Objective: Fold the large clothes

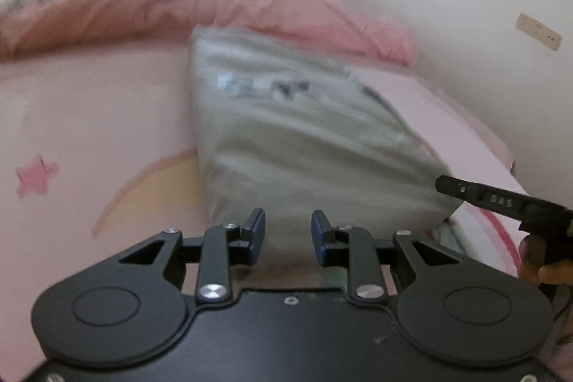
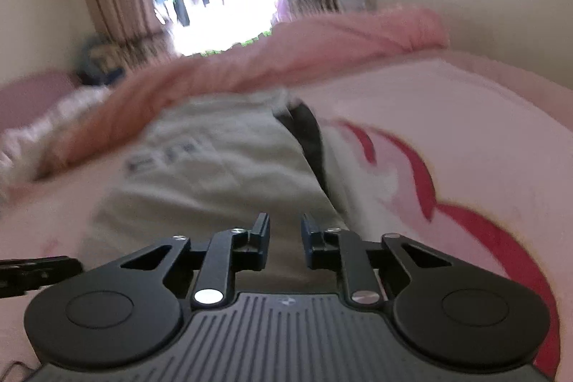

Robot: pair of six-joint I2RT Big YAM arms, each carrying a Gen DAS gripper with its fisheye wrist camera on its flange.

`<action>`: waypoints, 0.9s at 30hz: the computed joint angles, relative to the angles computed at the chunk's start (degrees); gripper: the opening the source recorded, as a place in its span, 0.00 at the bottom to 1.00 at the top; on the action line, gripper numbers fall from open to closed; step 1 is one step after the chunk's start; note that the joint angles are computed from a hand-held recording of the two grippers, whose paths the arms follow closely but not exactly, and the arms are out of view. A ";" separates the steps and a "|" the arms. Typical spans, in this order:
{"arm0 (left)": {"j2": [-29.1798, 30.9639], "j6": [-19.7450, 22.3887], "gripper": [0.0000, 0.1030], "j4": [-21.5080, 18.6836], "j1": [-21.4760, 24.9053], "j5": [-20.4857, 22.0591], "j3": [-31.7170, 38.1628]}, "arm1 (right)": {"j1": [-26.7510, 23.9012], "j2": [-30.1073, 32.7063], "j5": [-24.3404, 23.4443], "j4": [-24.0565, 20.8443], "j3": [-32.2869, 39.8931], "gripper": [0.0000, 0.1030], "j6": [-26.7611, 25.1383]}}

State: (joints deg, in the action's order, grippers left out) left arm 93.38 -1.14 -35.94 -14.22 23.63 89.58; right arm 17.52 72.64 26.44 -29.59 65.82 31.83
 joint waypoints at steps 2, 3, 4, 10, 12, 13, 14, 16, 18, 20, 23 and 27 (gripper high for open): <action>-0.22 -1.69 0.24 1.11 0.19 0.72 -1.37 | 0.03 0.59 0.01 -0.33 -0.58 0.08 0.92; 0.03 -1.95 0.24 1.12 0.27 0.80 -1.30 | 0.10 0.56 -0.05 0.34 -1.25 0.08 1.27; 0.26 -1.99 0.23 0.81 0.35 0.82 -1.13 | 0.31 0.62 0.25 0.74 -1.44 0.07 1.34; 0.70 -1.61 0.21 0.95 1.04 1.65 -1.09 | 0.47 0.22 0.28 0.10 -1.51 0.07 1.60; 0.82 -1.73 0.21 0.71 1.00 1.58 -0.85 | 0.46 0.30 0.41 -0.71 -1.02 0.07 1.71; 0.92 -1.75 0.21 -0.01 0.74 1.16 -0.35 | 0.59 0.31 0.66 -1.57 -0.51 0.07 1.86; 0.86 -1.35 0.21 -1.64 0.50 0.61 0.59 | 0.30 0.61 0.44 -1.94 0.15 0.10 1.61; 1.70 -0.84 0.25 -3.43 0.60 0.75 2.96 | 0.37 0.51 0.37 -2.69 1.41 0.16 2.03; 2.49 -1.51 0.37 -3.06 0.44 0.26 5.29 | 0.55 0.31 0.91 -1.54 2.42 0.18 0.95; 3.48 -0.96 0.39 -1.79 0.08 -1.34 7.73 | 0.32 0.89 0.75 -0.05 3.77 0.19 -0.77; 7.84 -0.57 0.43 -2.92 -0.59 -4.59 14.85 | -0.59 3.33 -0.27 1.65 6.57 0.19 -3.18; 14.29 -0.49 0.43 -6.67 -1.10 -6.46 23.44 | -2.18 7.28 -1.26 2.94 9.35 0.19 -5.76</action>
State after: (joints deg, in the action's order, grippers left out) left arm 107.67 -1.63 -42.61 -15.32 17.18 113.01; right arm 15.34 79.92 25.18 -26.66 75.17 26.07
